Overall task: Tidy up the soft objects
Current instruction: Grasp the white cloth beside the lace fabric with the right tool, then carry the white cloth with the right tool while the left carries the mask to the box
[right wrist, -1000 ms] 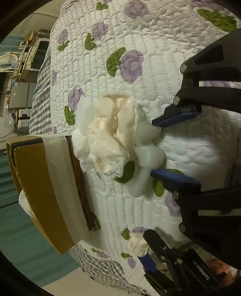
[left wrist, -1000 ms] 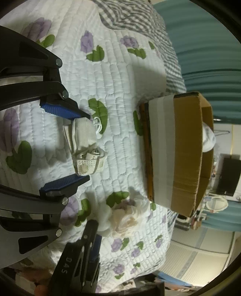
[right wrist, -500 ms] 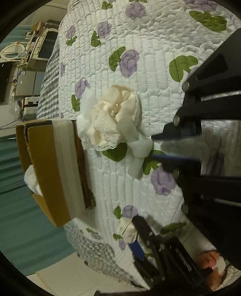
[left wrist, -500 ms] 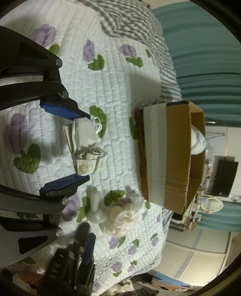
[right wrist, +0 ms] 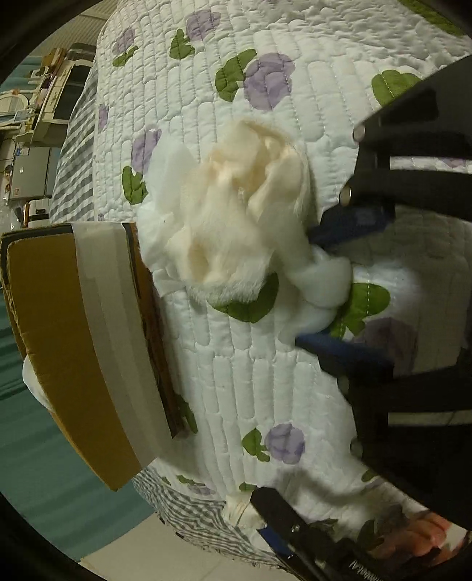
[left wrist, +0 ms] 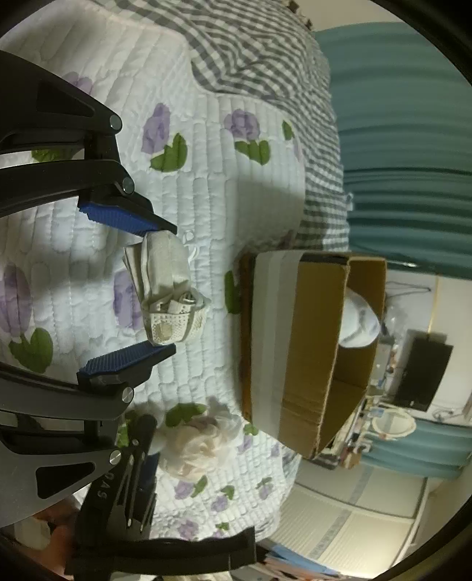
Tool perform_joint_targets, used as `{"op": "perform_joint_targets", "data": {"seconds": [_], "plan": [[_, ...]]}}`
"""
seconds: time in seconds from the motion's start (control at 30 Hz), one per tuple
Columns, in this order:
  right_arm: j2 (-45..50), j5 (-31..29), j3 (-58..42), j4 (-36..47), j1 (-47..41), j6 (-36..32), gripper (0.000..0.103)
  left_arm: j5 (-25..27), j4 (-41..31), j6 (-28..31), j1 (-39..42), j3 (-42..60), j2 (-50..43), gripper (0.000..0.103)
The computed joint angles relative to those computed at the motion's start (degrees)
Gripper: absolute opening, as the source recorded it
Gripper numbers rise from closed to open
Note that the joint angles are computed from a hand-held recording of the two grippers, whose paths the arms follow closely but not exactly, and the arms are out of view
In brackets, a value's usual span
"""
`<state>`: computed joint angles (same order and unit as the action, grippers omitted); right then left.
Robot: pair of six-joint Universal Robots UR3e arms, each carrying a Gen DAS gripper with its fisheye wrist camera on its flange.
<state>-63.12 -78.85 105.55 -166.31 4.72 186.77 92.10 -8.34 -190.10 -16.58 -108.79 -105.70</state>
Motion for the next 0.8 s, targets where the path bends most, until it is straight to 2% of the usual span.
{"op": "perform_joint_targets", "data": {"seconds": [0.07,0.2,0.53,0.67,0.77,0.8], "plan": [[-1.0,0.7,2.1,-2.3,-0.5,0.4,0.032,0.1,-0.2,0.3,-0.1,0.1,0.0,0.056],[-5.6,2.3,7.9,-5.2,-1.6,-0.6,0.028,1.7,0.3,0.9,-1.6,-0.6,0.5,0.056],[-22.3,8.6,22.1,-5.2,-6.5,-4.1,0.020,5.6,0.3,1.4,-6.2,-1.4,3.4,0.056],[-25.0,10.0,23.9,-6.5,-7.2,-3.8,0.017,6.0,-1.2,1.2,-6.7,-0.8,4.3,0.056],[-27.2,12.5,22.8,-5.1,-8.5,-4.4,0.006,4.5,-3.6,1.3,-6.0,1.5,4.8,0.056],[-27.7,13.0,21.4,-4.1,-8.7,-4.7,0.006,3.3,-5.0,1.7,-5.4,3.3,4.7,0.056]]}}
